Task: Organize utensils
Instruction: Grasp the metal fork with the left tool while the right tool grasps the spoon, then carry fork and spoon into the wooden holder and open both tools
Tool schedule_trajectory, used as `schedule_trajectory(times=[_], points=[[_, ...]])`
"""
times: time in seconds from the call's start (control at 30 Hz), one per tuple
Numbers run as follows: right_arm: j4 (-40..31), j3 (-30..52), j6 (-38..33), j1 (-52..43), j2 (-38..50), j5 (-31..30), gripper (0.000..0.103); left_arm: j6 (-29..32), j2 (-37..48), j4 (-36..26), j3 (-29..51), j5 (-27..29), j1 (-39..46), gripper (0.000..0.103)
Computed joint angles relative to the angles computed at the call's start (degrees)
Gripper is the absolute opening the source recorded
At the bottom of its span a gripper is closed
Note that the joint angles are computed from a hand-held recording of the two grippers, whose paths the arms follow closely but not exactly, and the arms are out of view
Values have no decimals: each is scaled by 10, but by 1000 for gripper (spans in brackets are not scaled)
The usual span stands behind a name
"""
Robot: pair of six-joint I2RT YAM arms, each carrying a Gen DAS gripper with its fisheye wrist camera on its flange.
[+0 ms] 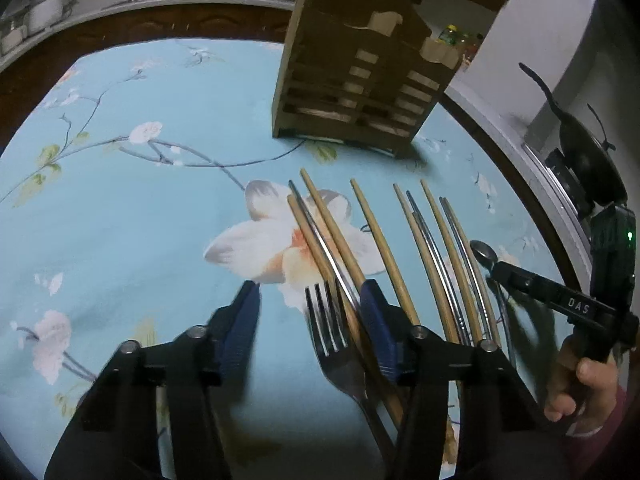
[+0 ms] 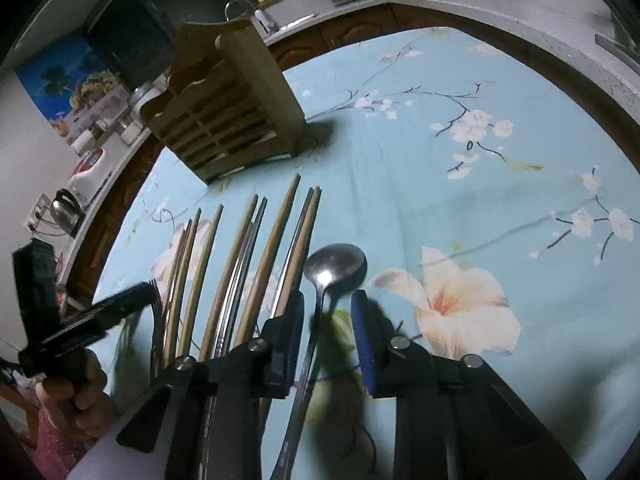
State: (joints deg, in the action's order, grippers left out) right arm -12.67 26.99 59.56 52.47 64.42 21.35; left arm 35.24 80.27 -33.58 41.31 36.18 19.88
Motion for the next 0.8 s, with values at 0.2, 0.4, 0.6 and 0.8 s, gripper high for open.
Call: schedule_trajectory(times=[0.2, 0.4, 0.6, 0.8], points=[[36, -3, -18, -20, 15, -27, 5, 35, 4, -20, 0, 24, 3, 12], [22, -8, -10, 2, -26, -5, 3, 78, -39, -67, 3, 43, 50, 2], [-51, 25, -7, 54, -84, 69, 2, 121, -69, -151, 44, 88, 116, 2], [-100, 60, -15, 78, -128, 115, 2, 145, -92, -217, 99, 132, 166, 2]])
